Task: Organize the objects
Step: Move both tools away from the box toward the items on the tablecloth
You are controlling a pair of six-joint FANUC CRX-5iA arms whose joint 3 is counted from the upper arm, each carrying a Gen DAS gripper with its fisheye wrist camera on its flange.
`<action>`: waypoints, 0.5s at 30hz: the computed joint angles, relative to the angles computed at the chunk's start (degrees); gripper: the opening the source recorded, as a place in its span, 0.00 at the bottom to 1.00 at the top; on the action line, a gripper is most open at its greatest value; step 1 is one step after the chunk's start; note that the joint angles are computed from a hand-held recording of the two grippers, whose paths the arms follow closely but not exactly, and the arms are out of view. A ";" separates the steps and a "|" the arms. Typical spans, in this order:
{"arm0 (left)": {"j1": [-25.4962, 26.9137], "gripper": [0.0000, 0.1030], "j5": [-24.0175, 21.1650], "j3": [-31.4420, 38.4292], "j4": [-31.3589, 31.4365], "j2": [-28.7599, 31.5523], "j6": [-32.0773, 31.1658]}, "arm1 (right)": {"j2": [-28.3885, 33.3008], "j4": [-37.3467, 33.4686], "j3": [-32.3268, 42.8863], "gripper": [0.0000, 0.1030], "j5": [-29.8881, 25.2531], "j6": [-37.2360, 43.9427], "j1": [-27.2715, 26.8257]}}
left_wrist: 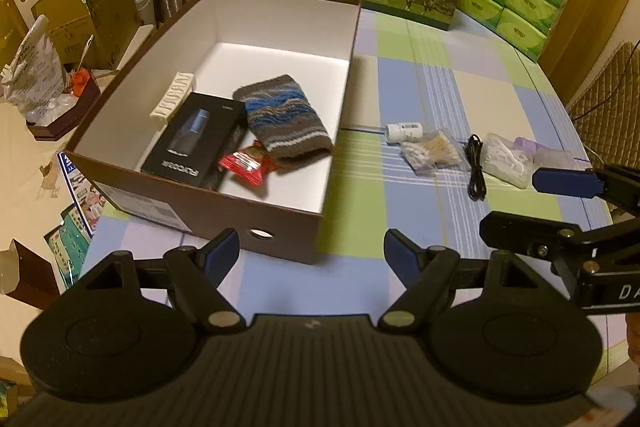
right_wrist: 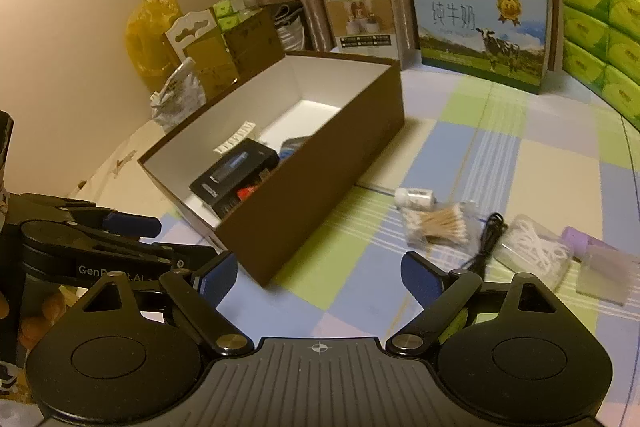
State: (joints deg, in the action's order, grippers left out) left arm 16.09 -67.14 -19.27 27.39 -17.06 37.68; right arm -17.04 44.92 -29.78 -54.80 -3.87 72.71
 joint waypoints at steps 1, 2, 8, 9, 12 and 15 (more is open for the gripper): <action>-0.40 0.74 0.05 -0.19 -0.26 -0.26 0.46 | -0.68 -0.24 -0.47 0.84 -0.27 0.07 0.18; -0.85 0.74 0.05 -0.40 -0.54 -0.54 0.94 | -1.30 -0.43 -0.91 0.84 -0.55 0.03 0.40; -3.55 0.74 0.12 -1.33 -1.93 -1.76 3.38 | -4.99 -1.60 -3.41 0.84 -2.95 -0.64 1.68; -4.05 0.74 0.11 -1.37 -2.17 -1.85 3.80 | -5.62 -1.74 -3.87 0.84 -3.44 -0.95 1.91; -5.64 0.74 0.18 -1.59 -2.94 -2.14 4.96 | -7.52 -2.16 -5.19 0.84 -5.23 -2.19 2.59; -7.27 0.74 0.31 -1.53 -3.72 -2.01 6.00 | -9.44 -2.57 -6.45 0.84 -7.22 -3.60 3.15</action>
State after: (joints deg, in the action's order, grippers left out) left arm 8.82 -66.83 -20.79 23.67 -19.07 43.68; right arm -26.48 42.35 -36.23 -62.01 -7.47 75.86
